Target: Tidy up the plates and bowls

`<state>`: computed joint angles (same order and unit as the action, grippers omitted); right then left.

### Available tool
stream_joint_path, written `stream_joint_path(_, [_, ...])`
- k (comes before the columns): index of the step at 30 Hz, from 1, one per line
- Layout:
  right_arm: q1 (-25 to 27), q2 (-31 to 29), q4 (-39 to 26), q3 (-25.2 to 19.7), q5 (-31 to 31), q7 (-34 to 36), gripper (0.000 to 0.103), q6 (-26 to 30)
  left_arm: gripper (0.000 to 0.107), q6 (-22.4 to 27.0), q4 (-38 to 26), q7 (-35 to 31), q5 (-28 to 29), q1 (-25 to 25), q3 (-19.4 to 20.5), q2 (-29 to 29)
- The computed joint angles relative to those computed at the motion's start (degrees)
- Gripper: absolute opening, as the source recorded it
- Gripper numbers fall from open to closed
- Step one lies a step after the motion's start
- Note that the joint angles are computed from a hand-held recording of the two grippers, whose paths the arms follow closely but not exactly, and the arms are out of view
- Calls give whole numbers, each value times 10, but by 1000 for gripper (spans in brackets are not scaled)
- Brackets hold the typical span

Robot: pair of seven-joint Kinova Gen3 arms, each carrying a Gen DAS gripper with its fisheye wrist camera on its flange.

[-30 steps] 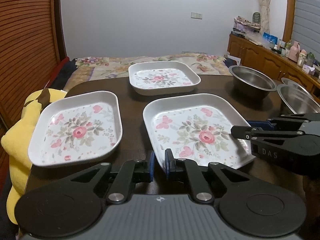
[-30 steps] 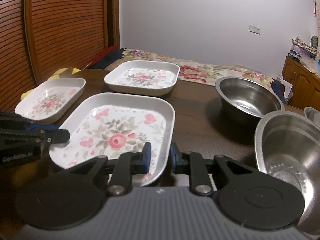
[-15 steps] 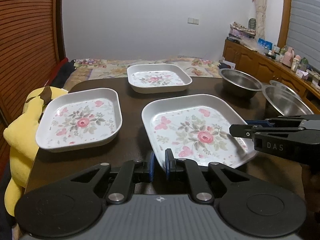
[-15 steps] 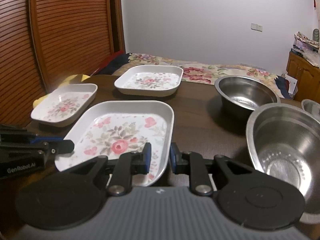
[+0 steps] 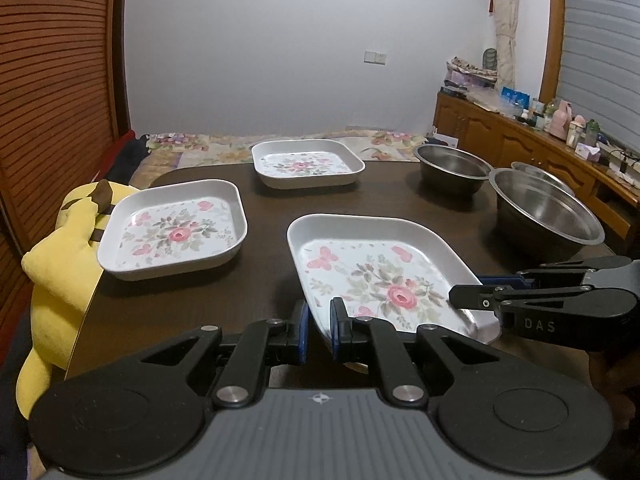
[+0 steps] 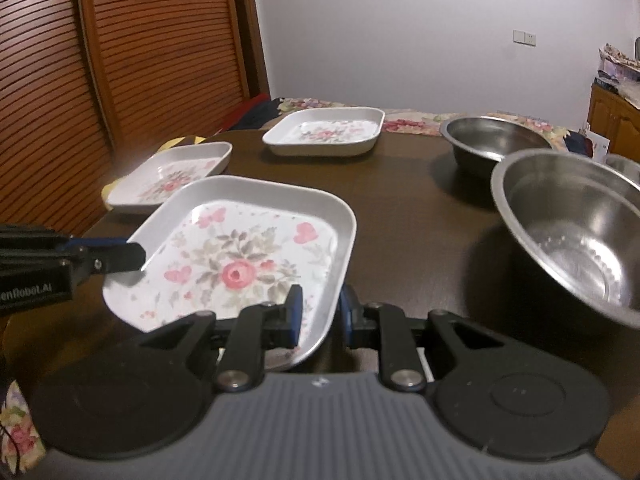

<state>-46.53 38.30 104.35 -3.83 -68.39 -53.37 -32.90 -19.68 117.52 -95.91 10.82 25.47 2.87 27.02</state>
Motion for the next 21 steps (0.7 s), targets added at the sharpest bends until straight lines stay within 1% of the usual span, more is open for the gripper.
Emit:
stream_joint_path(9, [-13, -11, 27, -4, 33, -35, 22, -17, 12, -14, 21, 19, -9, -18, 13, 4])
stream_joint_path(21, [-22, -3, 28, 0, 36, -49, 22, -21, 12, -11, 12, 16, -1, -6, 0, 20])
